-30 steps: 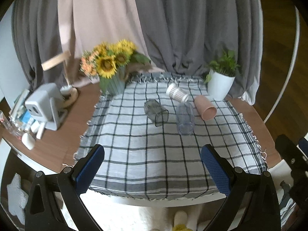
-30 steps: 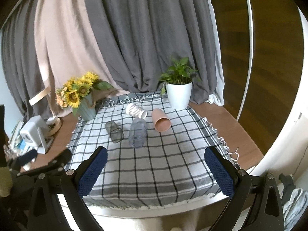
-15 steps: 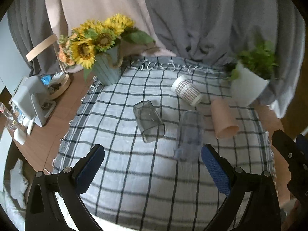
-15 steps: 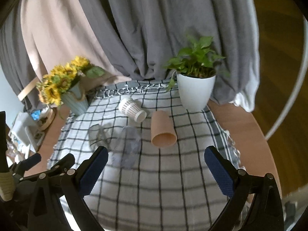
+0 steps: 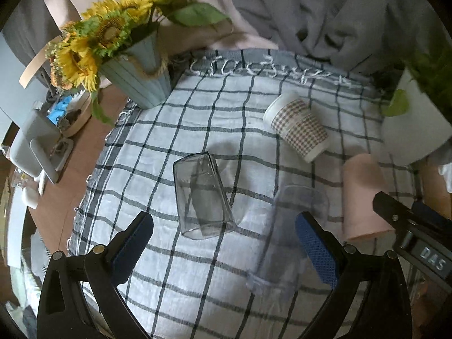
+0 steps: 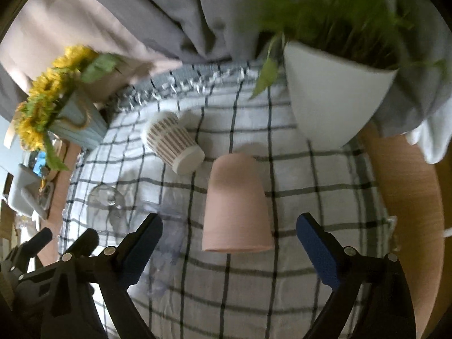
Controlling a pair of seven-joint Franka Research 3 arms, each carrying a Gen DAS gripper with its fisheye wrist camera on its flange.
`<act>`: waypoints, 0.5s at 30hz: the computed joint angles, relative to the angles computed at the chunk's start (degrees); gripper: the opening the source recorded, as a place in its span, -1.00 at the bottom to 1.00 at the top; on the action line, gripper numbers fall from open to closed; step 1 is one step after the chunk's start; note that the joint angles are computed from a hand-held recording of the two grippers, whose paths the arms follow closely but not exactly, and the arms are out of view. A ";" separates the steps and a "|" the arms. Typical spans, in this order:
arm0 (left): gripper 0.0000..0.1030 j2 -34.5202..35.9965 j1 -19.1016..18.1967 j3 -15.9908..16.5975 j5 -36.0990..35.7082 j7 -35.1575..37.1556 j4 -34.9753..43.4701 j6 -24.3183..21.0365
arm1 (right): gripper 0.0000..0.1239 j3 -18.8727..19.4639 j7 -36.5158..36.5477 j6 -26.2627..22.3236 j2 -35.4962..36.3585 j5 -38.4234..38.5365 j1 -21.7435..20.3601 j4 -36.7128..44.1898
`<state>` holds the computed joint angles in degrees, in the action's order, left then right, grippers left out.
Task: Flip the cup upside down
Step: 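Reach the right gripper to the pink cup and grasp its side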
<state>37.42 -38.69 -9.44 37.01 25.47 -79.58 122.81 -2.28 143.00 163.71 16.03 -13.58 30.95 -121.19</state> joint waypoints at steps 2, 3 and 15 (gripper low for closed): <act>0.99 1.69 -0.32 0.20 -0.24 0.48 2.16 -1.65 | 0.48 2.63 -4.61 -0.48 2.64 4.75 -2.72 2.03; 0.99 2.44 -0.47 0.30 -0.41 0.76 3.23 -2.38 | 0.48 3.15 -6.32 -0.64 3.59 6.37 -3.34 2.81; 0.99 6.69 -1.74 1.47 -1.60 2.60 9.36 -6.95 | 0.17 4.03 -16.40 -5.21 10.16 17.89 -4.47 8.63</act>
<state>44.12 -40.43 -7.97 35.41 28.06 -70.22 115.86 1.75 126.60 158.50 26.20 4.31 26.48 -112.56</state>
